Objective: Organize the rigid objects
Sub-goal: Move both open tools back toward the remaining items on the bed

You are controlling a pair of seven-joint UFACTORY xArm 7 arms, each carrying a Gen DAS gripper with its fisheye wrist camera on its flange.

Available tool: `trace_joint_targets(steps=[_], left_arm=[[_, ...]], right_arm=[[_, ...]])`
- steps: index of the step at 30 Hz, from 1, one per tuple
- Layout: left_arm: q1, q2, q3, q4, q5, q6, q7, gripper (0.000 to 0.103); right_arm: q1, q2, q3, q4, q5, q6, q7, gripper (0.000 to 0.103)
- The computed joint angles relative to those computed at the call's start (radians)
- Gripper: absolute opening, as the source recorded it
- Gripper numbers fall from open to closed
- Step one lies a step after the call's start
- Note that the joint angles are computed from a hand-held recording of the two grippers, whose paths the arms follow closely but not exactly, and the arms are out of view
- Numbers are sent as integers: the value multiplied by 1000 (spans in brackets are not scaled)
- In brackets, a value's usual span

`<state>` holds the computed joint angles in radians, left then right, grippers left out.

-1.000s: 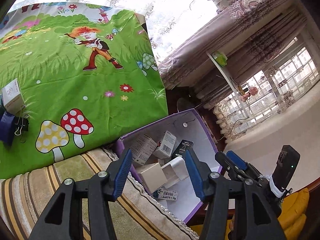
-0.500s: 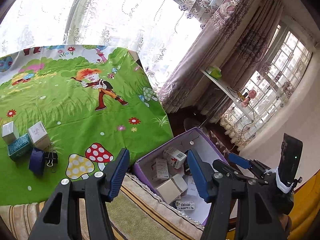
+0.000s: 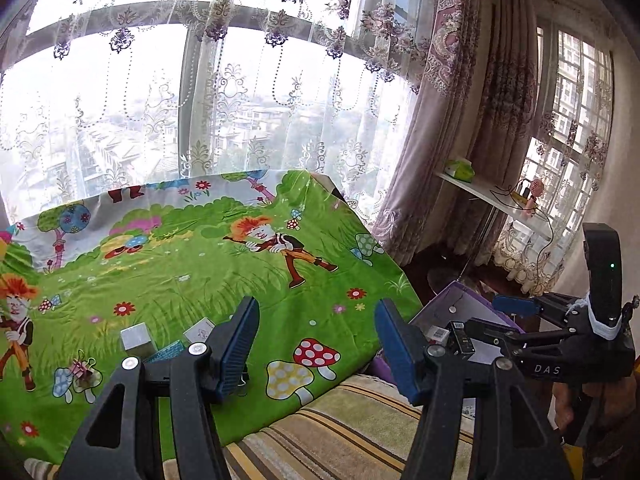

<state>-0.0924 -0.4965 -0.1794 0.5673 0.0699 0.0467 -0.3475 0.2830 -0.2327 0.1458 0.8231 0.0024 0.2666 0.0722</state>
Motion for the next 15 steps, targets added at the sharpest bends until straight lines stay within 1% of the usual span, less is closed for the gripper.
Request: trace_joint_targets(steps=[3,6,9,13,15], left_arm=[[5,-30,35,-23,4,3,25,61],[26,-58,58,-36,7,7,50,61],[22,-79,107,-44,0,7,98,61],[73,-93,139,-52,3,-3,155,61],[64,-97,194,-58,-17,-8,191,61]], right_arm=[[13,19,11,29,5,1,10,71],[24,42,28,66,-7,-1,22,71],[30,71,47,115,-35,-11,48,73],[33,123,80,194,-119,-29,131,76],[37,151,92,232,-181,-36,187,76]])
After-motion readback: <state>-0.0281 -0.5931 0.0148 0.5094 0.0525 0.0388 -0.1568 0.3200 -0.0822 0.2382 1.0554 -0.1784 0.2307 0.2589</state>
